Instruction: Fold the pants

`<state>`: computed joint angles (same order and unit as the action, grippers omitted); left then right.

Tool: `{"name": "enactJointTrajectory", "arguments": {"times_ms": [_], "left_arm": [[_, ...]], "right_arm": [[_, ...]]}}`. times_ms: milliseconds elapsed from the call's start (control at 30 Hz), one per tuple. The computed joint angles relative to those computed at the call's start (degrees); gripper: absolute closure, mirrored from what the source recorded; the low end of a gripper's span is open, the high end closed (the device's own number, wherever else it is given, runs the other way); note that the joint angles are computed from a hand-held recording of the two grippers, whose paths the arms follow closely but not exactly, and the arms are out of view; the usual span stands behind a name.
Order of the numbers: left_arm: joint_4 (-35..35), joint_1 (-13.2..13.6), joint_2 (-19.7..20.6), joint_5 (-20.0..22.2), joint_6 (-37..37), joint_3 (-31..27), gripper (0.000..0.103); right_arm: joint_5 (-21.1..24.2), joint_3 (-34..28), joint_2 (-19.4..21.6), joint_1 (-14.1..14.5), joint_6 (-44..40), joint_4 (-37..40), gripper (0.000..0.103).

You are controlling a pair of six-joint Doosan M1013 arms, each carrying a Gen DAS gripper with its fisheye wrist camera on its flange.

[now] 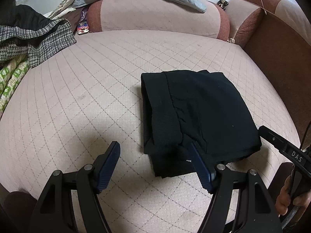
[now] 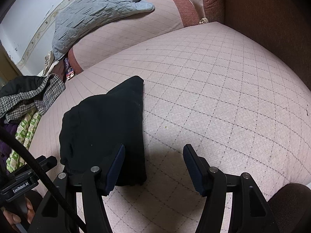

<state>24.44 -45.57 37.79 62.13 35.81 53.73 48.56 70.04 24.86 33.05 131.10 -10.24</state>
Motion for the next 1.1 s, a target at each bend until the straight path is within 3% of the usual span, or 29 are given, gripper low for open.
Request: {"name": "enactJointTrajectory", "arguments": {"times_ms": [367,467,633,833,967,1100], "left_arm": [[-1.1,0.2,0.0,-0.3,-0.1,0.2,0.03],[-4.2,1.4,-0.9,-3.0,0.0,1.5,0.03],[-16.1,5.6,-2.7,-10.2,1.1,5.1,0.025],[-36.8,9.4,0.0,-13.7,15.0,4.3,0.024],[-37.5,9.3,2.0,-15.1,18.4,1.6,0.014],[-46.5,10.1,4.1,-17.2,26.3,-0.2,0.0]], "right_arm": [[0.0,0.1,-0.1,0.1,0.2,0.0,0.036],[0.3,-0.1,-0.1,0.2,0.5,-0.4,0.036],[0.4,-1.6,0.2,-0.6,-1.0,0.3,0.034],[3.9,-6.7,4.2,-4.1,-11.5,14.2,0.032],[4.2,-8.3,6.8,-6.3,-14.6,24.1,0.032],[2.2,-9.3,8.6,-7.8,-17.8,32.6,0.03]]}}
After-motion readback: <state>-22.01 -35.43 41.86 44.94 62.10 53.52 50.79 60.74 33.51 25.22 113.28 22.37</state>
